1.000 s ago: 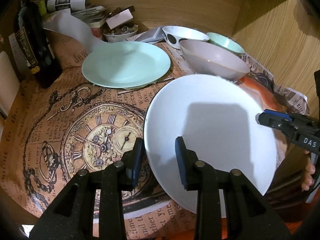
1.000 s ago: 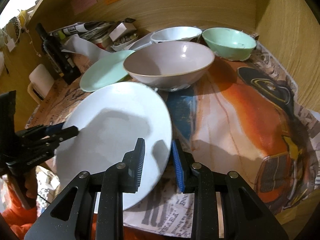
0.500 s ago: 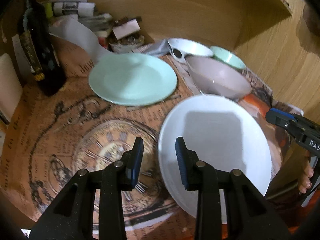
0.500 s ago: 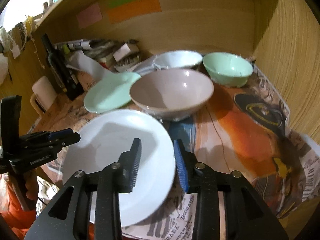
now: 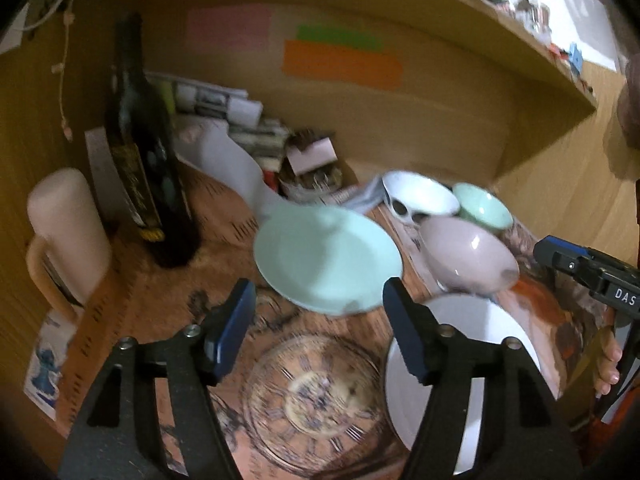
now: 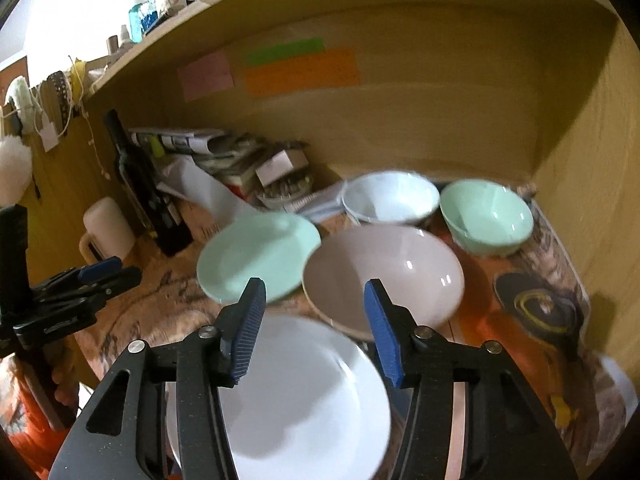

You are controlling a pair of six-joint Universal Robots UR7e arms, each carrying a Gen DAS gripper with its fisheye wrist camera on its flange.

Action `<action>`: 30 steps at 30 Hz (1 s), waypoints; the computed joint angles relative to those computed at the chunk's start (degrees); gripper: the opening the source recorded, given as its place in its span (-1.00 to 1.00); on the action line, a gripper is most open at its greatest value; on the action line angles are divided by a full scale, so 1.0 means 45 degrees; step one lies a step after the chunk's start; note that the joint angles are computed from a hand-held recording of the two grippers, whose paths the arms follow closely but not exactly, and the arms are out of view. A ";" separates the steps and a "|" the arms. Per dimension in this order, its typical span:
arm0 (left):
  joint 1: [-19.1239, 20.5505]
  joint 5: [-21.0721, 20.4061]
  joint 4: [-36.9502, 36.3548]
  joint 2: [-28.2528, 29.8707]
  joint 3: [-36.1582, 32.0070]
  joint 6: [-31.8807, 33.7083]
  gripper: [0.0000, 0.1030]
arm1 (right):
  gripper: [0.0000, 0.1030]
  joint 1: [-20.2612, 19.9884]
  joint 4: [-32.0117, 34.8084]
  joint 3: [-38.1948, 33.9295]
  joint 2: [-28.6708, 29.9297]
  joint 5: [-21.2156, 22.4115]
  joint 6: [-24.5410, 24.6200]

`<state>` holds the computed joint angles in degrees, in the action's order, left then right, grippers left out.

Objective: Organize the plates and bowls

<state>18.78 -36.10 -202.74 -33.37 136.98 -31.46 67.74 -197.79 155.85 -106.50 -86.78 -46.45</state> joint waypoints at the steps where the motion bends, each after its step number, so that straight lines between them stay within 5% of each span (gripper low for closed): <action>1: 0.0033 0.0159 -0.0083 -0.0065 -0.0024 0.0173 0.32 | 0.02 0.0229 -0.0267 -0.0088 0.0255 -0.0132 0.0042; 8: 0.0551 0.0643 -0.0913 -0.0220 -0.0390 0.1495 0.68 | 0.18 0.1578 -0.1398 -0.1081 0.2025 -0.0997 0.0269; 15: 0.1645 0.0318 -0.0757 -0.0335 -0.1175 0.2443 0.77 | 0.23 0.2507 -0.1083 -0.2458 0.3810 -0.2402 0.0450; 30: 0.4094 -0.0964 0.1581 0.0050 -0.3186 0.3038 0.77 | 0.23 0.2940 0.2638 -0.5640 0.6513 -0.4864 0.1225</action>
<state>37.21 -40.44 -195.63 -33.15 122.64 -17.78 80.96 -185.92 130.47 -77.19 -108.67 -40.94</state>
